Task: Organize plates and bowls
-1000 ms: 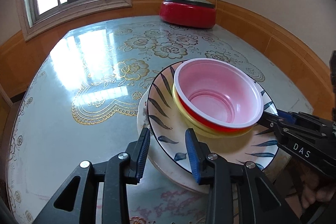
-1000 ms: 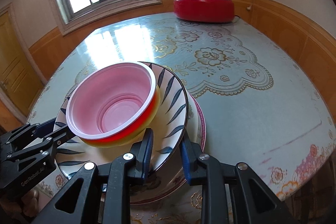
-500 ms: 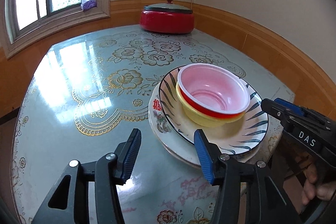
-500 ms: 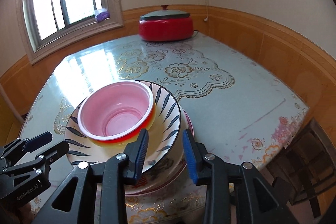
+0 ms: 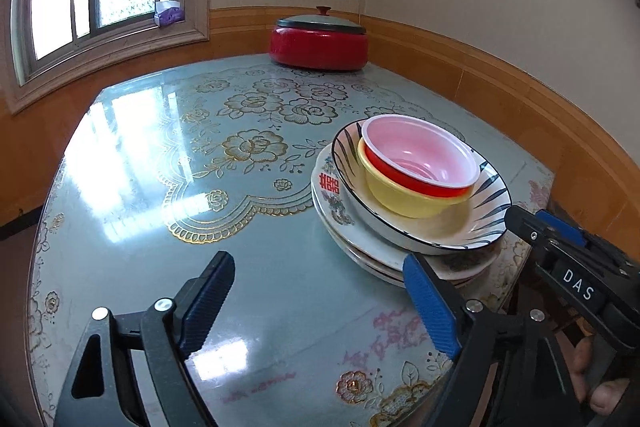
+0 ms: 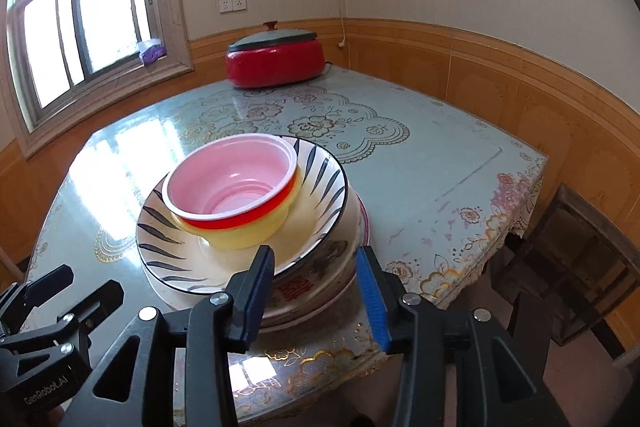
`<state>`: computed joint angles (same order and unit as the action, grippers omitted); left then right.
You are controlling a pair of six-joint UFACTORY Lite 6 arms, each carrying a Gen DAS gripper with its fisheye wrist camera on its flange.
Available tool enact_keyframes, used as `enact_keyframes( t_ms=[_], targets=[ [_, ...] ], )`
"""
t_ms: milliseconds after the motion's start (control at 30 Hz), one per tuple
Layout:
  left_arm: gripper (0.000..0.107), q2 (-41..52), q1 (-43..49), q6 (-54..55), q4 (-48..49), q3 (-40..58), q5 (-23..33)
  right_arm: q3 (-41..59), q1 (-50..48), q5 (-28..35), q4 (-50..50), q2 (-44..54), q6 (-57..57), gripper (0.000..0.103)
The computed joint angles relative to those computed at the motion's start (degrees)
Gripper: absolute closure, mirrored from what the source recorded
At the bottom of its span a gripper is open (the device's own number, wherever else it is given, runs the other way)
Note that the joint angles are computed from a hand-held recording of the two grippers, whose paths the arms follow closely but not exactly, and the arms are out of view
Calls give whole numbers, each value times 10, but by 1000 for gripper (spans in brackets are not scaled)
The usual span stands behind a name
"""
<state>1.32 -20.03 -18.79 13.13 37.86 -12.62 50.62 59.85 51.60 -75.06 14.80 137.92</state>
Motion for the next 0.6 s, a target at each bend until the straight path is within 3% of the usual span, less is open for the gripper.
enact_keyframes(
  t_ms=[167,400,600],
  targets=[
    [7,-12,8,25,-12,-7,-9,17,25,42,30,5,-10,60],
    [5,-26,-1,18,1,-25,-23,5,59,69,74,16,18,60],
    [4,-40,-1,62,-52,-46,-29,28,81,83,96,52,16,60]
  ],
)
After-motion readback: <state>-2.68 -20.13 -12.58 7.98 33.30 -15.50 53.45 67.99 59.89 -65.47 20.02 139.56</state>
